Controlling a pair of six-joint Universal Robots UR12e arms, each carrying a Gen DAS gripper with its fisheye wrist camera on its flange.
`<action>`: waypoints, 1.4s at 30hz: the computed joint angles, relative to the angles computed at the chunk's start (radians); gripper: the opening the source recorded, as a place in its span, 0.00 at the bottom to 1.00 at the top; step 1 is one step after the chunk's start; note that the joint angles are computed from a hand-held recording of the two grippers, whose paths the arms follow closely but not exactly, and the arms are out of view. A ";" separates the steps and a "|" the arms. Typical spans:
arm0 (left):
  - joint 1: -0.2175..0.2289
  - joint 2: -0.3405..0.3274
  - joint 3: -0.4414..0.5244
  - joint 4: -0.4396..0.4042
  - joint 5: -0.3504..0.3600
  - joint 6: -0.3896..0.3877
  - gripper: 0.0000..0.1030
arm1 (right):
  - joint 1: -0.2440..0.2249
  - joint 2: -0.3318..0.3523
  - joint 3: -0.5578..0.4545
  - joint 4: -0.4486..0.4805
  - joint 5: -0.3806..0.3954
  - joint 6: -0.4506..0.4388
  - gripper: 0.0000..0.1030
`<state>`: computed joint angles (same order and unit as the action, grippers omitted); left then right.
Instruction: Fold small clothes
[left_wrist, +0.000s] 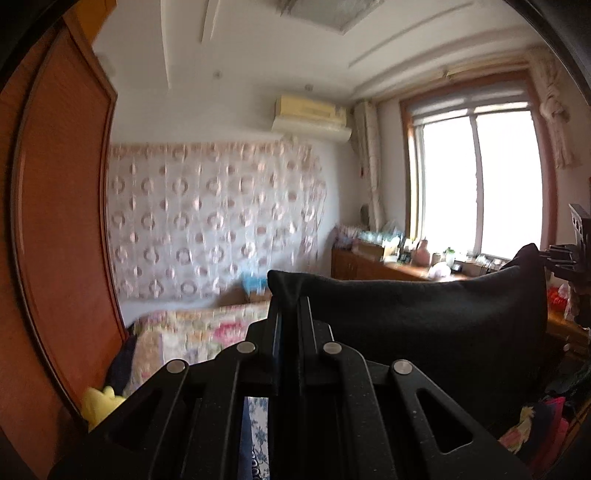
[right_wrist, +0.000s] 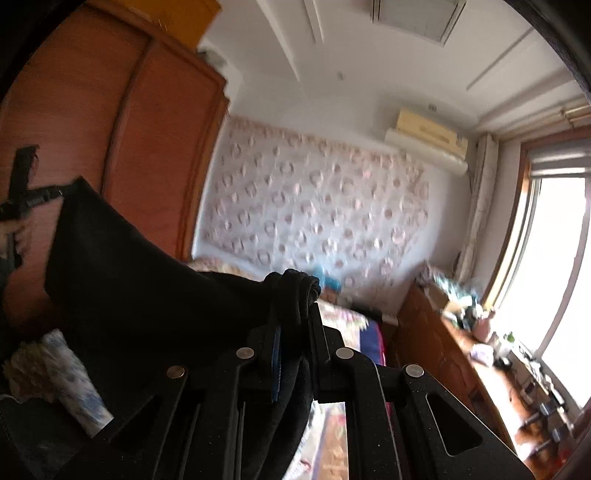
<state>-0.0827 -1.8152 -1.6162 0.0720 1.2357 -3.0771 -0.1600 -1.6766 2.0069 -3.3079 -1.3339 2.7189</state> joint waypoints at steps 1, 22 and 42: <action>-0.010 -0.025 0.021 -0.023 0.019 0.007 0.07 | 0.011 0.032 -0.020 0.020 -0.030 -0.003 0.11; -0.085 -0.358 0.355 -0.397 0.197 0.032 0.08 | 0.116 0.548 -0.496 0.356 -0.247 0.125 0.12; -0.089 -0.198 -0.017 -0.221 0.141 -0.072 0.43 | 0.139 0.390 -0.222 0.316 -0.223 0.321 0.48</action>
